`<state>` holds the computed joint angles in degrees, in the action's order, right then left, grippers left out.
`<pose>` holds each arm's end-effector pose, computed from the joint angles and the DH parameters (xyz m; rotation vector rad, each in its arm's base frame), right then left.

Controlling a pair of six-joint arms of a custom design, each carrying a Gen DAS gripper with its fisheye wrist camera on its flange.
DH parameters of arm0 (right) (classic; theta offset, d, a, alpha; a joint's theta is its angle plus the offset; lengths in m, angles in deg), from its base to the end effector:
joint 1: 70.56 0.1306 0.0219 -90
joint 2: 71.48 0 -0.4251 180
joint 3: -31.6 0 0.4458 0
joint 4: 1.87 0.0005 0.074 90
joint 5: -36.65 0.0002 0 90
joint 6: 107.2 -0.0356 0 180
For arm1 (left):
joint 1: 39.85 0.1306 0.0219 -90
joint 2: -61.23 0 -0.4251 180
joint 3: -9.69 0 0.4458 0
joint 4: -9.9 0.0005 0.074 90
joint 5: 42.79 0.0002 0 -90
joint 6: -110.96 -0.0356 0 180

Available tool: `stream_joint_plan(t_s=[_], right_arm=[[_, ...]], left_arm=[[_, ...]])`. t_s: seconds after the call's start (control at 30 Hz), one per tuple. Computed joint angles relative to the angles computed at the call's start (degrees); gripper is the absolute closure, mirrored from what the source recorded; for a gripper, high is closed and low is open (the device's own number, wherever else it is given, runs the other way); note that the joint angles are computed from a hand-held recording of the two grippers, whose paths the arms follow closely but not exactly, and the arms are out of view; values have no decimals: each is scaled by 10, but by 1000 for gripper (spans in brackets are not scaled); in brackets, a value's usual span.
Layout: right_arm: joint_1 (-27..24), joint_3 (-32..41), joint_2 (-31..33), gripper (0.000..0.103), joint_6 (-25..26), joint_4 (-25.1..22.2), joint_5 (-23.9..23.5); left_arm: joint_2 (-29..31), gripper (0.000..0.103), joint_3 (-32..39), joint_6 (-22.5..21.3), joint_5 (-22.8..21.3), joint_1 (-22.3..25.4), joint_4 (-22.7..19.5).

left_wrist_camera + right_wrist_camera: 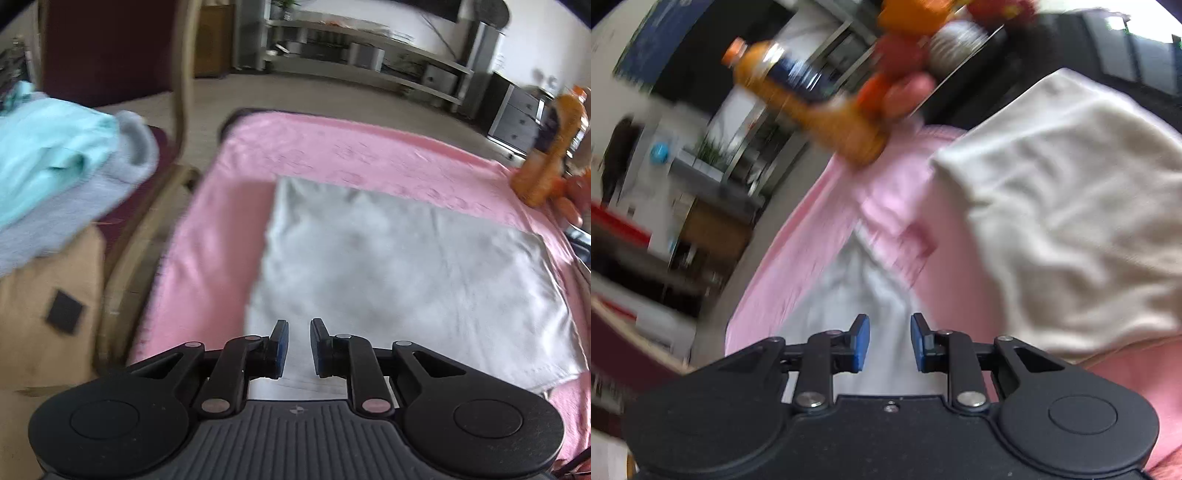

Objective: Fold clothes

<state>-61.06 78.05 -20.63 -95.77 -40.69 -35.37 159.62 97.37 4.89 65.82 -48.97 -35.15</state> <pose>0.2746 0.0343 0.3521 1.4418 1.8158 0.4324 0.5732 -0.1040 0.3791 0.6694 2.4165 -0.3628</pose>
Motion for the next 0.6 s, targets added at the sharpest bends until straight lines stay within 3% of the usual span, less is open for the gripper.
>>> stream_joint_plan(t_s=[0.07, 0.2, 0.37, 0.5, 0.53, 0.6], right_arm=[[7, 9, 29, 79, 20, 21, -40], [-8, 25, 95, 79, 50, 69, -166], [-14, 43, 147, 79, 69, 70, -231], [-13, 41, 132, 80, 50, 40, -209], [-8, 41, 123, 79, 42, 21, -184], [8, 41, 98, 77, 25, -21, -129]], left_arm=[[3, 86, -4, -10, 6, -9, -6], [9, 84, -13, -31, -6, -24, -6], [34, 83, 3, -33, -38, -29, -24], [22, 78, -2, -42, -78, -25, -33], [17, 78, -5, -39, -91, -22, -34], [9, 81, -7, -23, -72, -9, -31]])
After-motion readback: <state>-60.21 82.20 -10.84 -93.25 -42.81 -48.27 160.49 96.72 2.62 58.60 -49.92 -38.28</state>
